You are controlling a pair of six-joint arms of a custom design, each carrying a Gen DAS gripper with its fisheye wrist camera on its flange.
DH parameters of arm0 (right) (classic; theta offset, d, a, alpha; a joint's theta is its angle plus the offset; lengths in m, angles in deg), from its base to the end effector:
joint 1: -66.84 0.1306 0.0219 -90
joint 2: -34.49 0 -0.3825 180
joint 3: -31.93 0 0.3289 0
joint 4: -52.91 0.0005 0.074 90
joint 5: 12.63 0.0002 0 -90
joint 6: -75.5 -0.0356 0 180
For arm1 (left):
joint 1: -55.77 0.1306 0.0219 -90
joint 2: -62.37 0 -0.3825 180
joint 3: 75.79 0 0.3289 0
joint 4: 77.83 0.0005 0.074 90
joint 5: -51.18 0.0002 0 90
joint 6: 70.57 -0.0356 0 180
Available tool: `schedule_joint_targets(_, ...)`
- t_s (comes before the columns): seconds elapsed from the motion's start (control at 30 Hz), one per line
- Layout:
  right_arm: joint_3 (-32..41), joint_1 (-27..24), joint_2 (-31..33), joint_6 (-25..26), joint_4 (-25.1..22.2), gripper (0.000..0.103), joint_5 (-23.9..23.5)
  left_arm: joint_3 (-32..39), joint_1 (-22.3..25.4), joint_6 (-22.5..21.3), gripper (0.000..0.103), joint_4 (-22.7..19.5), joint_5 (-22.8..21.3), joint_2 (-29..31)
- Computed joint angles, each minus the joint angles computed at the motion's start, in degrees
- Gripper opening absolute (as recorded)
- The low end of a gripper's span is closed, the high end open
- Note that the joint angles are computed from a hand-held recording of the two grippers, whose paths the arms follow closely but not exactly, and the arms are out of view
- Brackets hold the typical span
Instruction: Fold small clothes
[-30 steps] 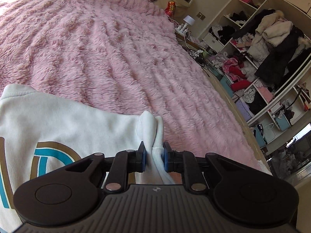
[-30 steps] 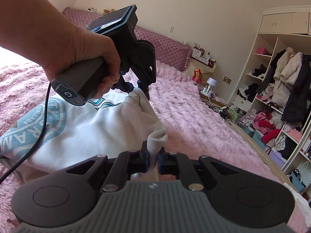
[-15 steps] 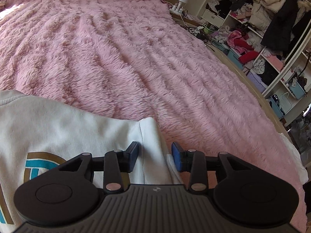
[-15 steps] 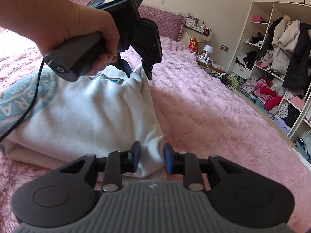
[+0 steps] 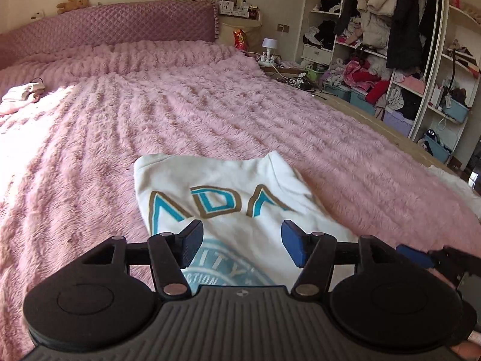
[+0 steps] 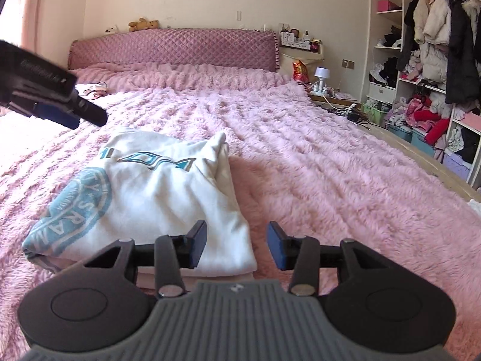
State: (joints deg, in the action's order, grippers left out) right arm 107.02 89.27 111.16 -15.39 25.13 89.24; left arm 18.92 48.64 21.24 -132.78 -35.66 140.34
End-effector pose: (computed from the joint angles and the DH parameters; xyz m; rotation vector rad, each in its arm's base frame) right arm 0.3332 0.1291 0.4402 -0.2629 2.0547 0.0339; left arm 0.3401 -0.0450 0.5315 0.1339 2.2365 -0.1464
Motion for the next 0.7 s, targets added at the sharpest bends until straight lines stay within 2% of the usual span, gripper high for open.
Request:
schedule_joint_targets(0.1,0.55,0.08,1.34,0.34,-0.90,0.046,-4.11,-5.62,-0.31,0.12,0.070,-4.20,-1.41,-6.55)
schedule_joint_targets(0.2,2.02,1.09,3.69,1.30,-3.37,0.046,-3.04,-8.93,-0.91,4.71,0.070,-5.85,-0.16,-9.37)
schedule_joint_targets(0.4,3.06,3.47,5.47,4.92,-4.75,0.046,0.61,-13.86,-2.49,12.17,0.070,-3.02,-1.55,-9.29)
schedule_joint_targets(0.47,3.24,3.73,5.51,5.36,-5.08,0.047,0.96,-14.58,-2.65,14.55,0.069,-3.23,-1.48,-8.61)
schedule_joint_targets(0.5,3.30,3.79,5.49,5.43,-5.29,0.047,1.04,-15.08,-2.46,15.60,0.065,-2.76,-1.46,-8.56)
schedule_joint_targets(0.57,3.29,3.81,5.42,5.51,-5.52,0.048,1.11,-15.55,-1.65,17.59,0.064,-1.81,-1.34,-8.33)
schedule_joint_targets(0.7,3.07,3.83,5.31,5.90,-5.44,0.049,1.14,-15.94,-0.82,19.56,0.061,-0.26,-0.17,-7.84)
